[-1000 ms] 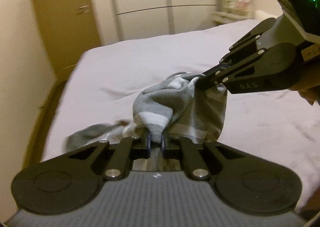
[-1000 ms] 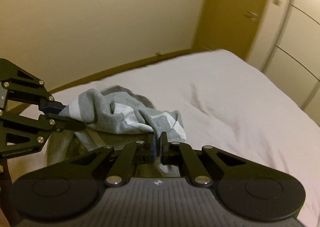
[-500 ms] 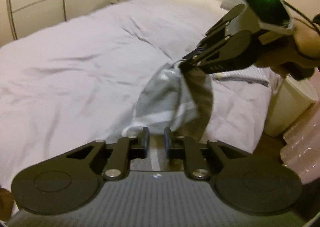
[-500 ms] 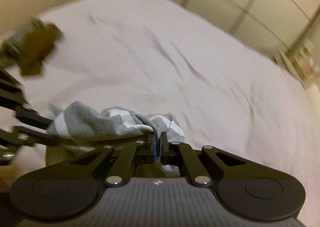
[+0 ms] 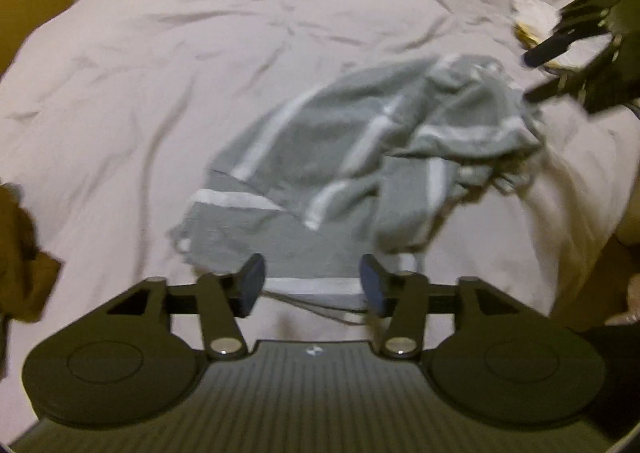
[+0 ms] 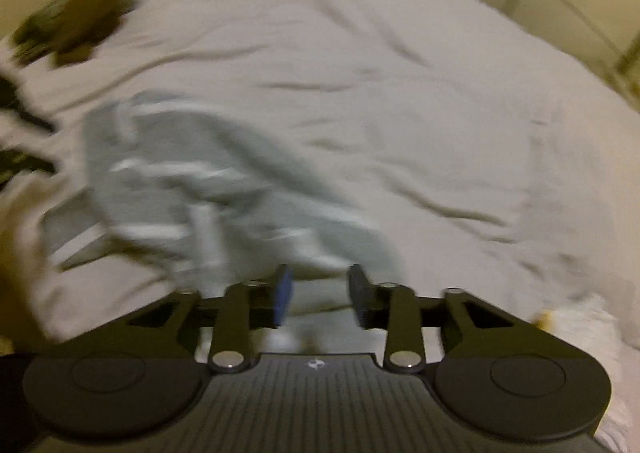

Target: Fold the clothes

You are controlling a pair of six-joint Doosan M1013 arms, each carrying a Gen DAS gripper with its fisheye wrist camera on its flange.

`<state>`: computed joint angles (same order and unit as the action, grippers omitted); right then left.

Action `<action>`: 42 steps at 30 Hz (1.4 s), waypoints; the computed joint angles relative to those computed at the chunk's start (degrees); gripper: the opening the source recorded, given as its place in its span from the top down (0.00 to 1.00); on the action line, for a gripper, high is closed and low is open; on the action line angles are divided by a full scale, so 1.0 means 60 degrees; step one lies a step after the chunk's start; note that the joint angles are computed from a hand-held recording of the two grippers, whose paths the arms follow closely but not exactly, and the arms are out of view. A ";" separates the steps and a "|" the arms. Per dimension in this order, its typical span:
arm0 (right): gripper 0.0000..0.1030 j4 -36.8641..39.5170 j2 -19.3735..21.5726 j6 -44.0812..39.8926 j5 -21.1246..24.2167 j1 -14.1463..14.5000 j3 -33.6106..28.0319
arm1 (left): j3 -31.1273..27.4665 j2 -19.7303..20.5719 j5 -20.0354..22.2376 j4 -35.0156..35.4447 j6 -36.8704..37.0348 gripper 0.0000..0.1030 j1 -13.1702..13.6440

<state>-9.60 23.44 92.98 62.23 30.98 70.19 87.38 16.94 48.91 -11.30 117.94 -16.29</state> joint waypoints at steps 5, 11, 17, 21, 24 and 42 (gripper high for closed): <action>0.45 -0.0583 0.0106 -0.0133 -0.0010 0.0409 0.0621 | 0.0012 0.0475 0.0229 -0.0794 0.1045 0.74 -0.0308; 0.49 -0.1621 0.0203 0.0244 -0.0218 0.0656 0.0953 | 0.0152 0.0365 -0.0918 -0.0976 0.1430 1.00 -0.0238; 1.00 -0.2204 0.0104 0.1059 -0.0561 0.0629 0.1084 | -0.0399 0.0178 -0.2137 -0.1612 0.1795 1.00 0.0146; 1.00 -0.3216 -0.0505 0.2245 -0.0377 0.0788 0.1016 | -0.0668 -0.0174 -0.2239 -0.2141 0.2322 1.00 0.0366; 1.00 -0.3630 -0.0996 0.2754 0.0046 0.0939 0.0808 | -0.0702 -0.0631 -0.1885 -0.2788 0.3223 1.00 0.0531; 0.98 -0.3680 -0.1036 0.1361 -0.0090 0.0094 -0.1659 | -0.3559 0.0327 -0.0122 -0.1277 0.1182 0.89 0.0356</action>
